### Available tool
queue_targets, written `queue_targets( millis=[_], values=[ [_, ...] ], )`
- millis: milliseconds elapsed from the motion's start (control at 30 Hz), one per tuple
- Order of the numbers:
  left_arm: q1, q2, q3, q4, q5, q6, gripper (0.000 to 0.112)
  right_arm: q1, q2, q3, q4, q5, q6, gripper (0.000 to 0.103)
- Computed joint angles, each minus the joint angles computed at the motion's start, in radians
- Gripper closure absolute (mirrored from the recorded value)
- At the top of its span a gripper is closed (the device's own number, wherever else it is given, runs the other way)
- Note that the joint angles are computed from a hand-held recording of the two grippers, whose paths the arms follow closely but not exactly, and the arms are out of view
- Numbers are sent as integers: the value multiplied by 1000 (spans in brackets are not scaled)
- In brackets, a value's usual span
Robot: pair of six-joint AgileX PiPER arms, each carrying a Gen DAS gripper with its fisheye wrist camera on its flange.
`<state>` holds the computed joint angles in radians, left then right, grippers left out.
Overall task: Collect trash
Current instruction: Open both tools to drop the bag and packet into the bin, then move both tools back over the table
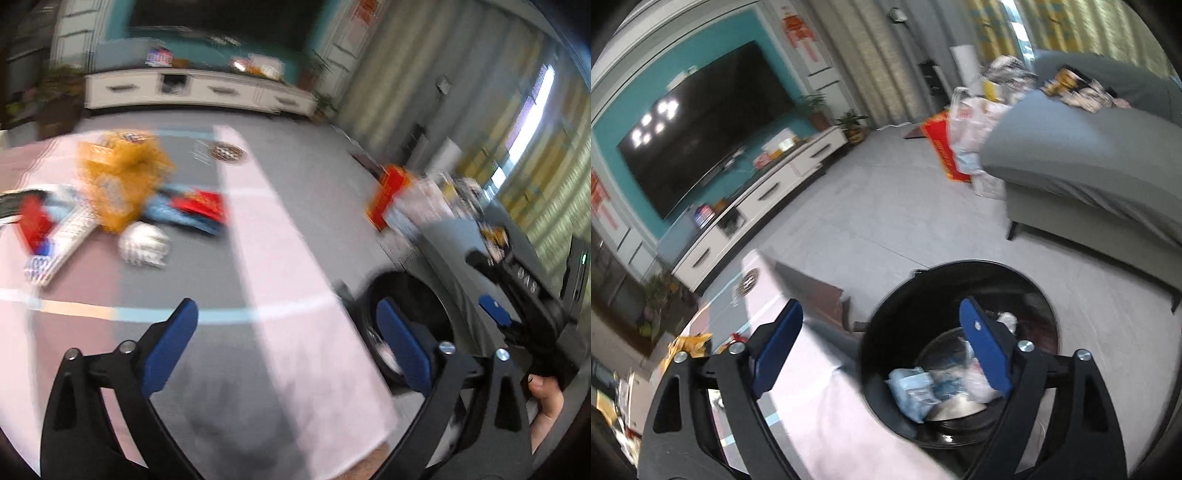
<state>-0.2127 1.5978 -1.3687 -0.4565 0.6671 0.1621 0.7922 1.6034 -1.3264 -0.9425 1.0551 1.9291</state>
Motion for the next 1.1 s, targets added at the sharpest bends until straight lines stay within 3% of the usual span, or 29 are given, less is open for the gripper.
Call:
queue_targets(
  millis=[167,300,433,533,600,733,900,1100],
  values=[
    [248,-95,84,-7,-12,37,13,41,109,-163,-33,-7,-104,4],
    [404,-61,69,35,-16,3,13,71,203,-298,-50,-20,-177,4],
    [532,-10,77,-60,-37,81,13,96,296,-417,-74,-85,-240,4],
    [606,52,43,-118,2,105,13,101,380,-528,-33,-103,-324,4],
    [644,78,17,-146,33,126,13,102,442,-621,29,-91,-405,4],
    [676,83,25,-146,13,148,13,109,555,-778,108,-70,-534,4],
    [701,119,-13,-110,21,112,13,129,709,-1016,160,15,-645,4],
    [741,143,-39,-163,56,166,13,146,886,-1337,241,121,-834,4]
  ],
)
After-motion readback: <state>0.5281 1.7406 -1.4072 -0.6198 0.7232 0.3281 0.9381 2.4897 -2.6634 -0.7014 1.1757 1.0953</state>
